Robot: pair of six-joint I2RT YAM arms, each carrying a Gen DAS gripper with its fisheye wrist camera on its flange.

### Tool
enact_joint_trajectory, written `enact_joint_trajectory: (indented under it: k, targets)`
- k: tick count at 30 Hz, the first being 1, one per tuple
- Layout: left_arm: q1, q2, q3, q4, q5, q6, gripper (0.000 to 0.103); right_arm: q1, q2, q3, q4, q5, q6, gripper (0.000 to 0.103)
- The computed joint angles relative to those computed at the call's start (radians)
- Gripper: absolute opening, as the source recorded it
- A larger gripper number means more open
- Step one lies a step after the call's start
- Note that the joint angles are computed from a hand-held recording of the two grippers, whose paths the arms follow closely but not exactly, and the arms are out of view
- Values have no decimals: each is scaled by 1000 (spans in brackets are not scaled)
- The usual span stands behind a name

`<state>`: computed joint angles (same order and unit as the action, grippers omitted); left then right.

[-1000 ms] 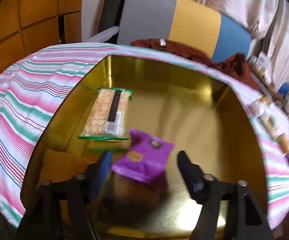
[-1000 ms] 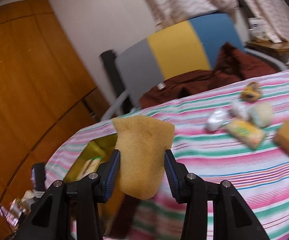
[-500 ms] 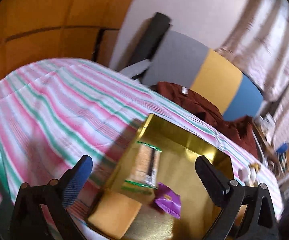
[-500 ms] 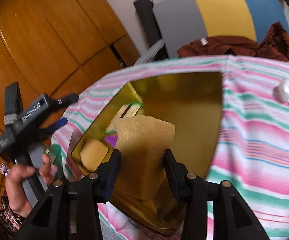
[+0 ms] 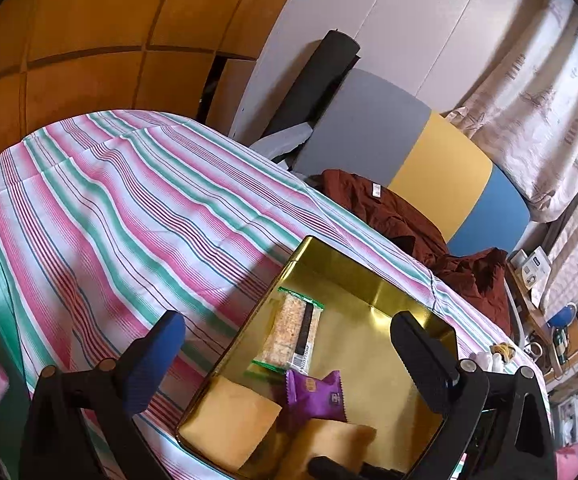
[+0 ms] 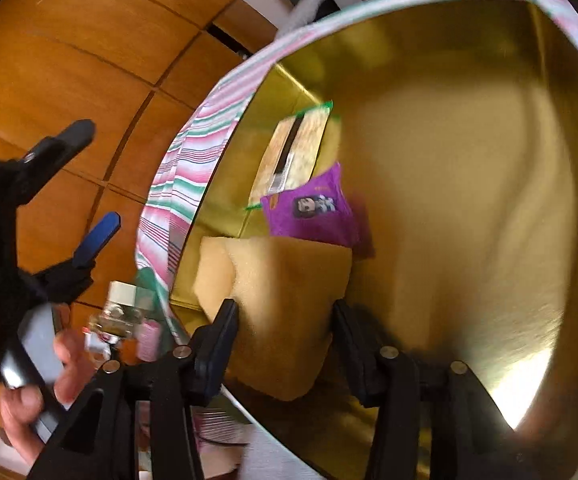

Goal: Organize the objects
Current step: 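Carry the sponge and purple packet to the gold tray and release them, then move both grippers back toward the snacks on the cloth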

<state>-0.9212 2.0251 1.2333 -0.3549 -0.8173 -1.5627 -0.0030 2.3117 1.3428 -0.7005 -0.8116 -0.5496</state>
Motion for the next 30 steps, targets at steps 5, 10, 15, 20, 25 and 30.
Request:
enact_joint_trajectory:
  k: [5, 10, 15, 20, 25, 30]
  targets:
    - [0, 11, 15, -27, 0, -24, 103, -18, -95, -80, 75, 38, -21, 54]
    - [-3, 17, 21, -33, 3, -37, 103, -60, -170, -132, 138, -2, -34, 54]
    - [-4, 43, 56, -36, 23, -10, 103, -117, -287, -217, 271, -13, -48, 54]
    - [-8, 94, 111, 1, 75, 57, 103, -167, -292, -188, 306, -13, -18, 54]
    - [-26, 161, 207, 15, 113, 145, 103, -230, -248, -129, 307, -6, 7, 54]
    - [-46, 227, 300, 48, 152, 249, 103, -298, -180, -64, 324, 40, 21, 54]
